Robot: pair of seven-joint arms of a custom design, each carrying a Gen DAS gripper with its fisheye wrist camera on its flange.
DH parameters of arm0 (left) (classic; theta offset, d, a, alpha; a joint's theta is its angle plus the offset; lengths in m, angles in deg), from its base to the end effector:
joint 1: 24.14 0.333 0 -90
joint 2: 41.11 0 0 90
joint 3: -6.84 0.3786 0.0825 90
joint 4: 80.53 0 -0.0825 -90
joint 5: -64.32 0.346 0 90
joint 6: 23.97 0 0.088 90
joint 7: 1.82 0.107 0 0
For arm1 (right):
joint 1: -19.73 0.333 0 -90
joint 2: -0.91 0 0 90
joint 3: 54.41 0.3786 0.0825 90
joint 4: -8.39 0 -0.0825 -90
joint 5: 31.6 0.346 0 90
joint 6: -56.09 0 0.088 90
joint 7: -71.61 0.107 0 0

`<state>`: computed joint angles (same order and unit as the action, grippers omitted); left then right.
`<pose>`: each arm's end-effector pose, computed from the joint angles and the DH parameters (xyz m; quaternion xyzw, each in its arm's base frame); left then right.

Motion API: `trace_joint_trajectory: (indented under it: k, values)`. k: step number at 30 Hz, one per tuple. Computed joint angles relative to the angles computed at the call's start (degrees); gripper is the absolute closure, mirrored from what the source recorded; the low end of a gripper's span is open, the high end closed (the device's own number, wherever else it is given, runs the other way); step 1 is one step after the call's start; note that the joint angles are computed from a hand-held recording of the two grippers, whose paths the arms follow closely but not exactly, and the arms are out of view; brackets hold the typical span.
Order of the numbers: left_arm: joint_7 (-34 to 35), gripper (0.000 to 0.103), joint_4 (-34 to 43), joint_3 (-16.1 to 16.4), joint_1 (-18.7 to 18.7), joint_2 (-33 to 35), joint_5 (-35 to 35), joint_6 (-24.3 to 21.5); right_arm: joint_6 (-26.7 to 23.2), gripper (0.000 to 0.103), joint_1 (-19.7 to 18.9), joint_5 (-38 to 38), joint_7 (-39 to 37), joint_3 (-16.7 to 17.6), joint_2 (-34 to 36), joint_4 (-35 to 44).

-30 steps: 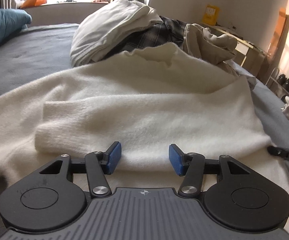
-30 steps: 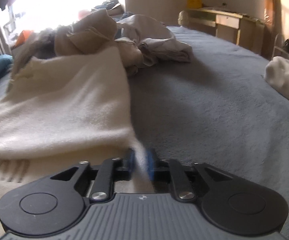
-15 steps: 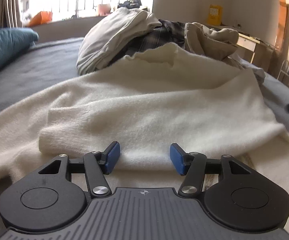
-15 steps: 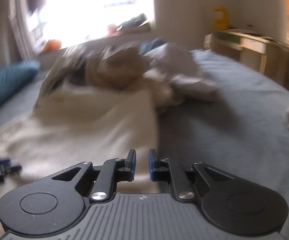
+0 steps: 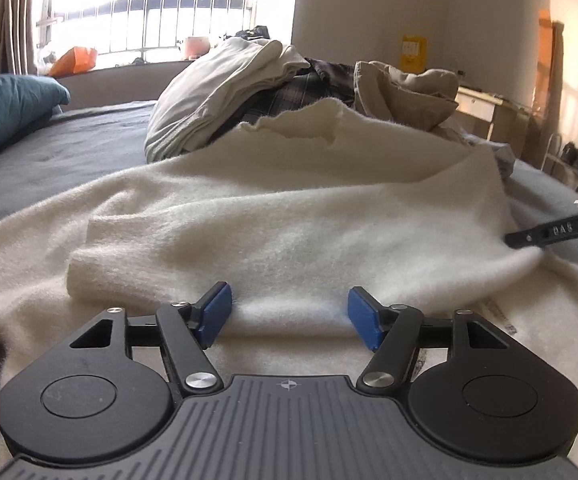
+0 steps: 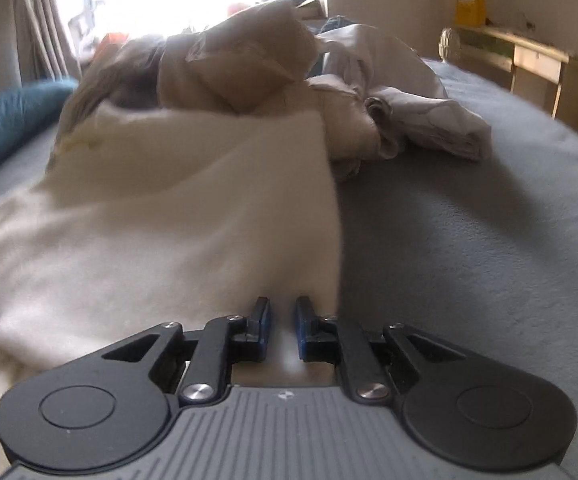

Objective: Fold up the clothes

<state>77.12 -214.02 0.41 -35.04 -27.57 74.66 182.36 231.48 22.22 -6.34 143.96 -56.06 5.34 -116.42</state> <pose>0.5307 -0.1841 0.4577 -0.5163 0.6992 -0.4274 0.2487 0.5654 -0.0250 0.5327 -0.6158 0.6814 -0.2473 0.3089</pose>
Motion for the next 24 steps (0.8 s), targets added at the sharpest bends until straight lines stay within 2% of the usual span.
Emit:
trace_joint_trajectory:
  k: [1,4,6,8,11,15,19,21,22,24]
  values:
    - [-1.54,0.037,0.08,-0.99,1.45,0.14,1.66,0.18,-1.87,0.091,1.20,-3.61,4.27,-1.86,-0.45,0.96]
    - [-2.40,0.036,-0.01,-1.10,1.80,0.34,2.71,0.83,1.74,0.090,0.99,-4.36,4.75,-0.81,-0.85,1.57]
    - [-1.13,0.033,-0.08,-0.23,0.49,0.32,1.50,0.84,1.56,0.089,0.90,-4.07,5.59,-0.85,2.29,5.39]
    - [-0.08,0.032,-0.22,0.24,-0.32,0.42,0.52,1.13,-3.23,0.090,2.22,-8.35,11.50,-4.01,7.62,11.18]
    - [0.03,0.031,-0.26,0.02,-0.15,0.51,0.47,1.40,-5.94,0.090,-0.22,-5.93,11.17,-2.03,9.60,14.69]
    - [0.02,0.031,-0.47,-0.13,0.04,0.64,0.49,2.03,-4.87,0.089,-4.74,4.05,2.11,4.06,6.57,13.90]
    - [0.93,0.028,-0.38,0.06,-0.44,0.64,-0.04,1.77,-10.43,0.091,-4.70,7.13,8.04,1.72,13.55,24.06]
    - [0.96,0.027,-0.36,-0.07,-0.31,0.65,0.16,1.71,-14.95,0.092,-9.19,16.88,9.23,5.10,16.25,28.04]
    - [0.98,0.026,-0.36,-0.10,-0.28,0.64,0.20,1.68,-16.07,0.092,-11.69,23.32,8.26,7.20,16.31,28.45]
    - [0.83,0.026,-0.40,-0.22,-0.09,0.61,0.42,1.68,-17.86,0.090,-14.10,31.09,3.44,8.63,14.27,26.96]
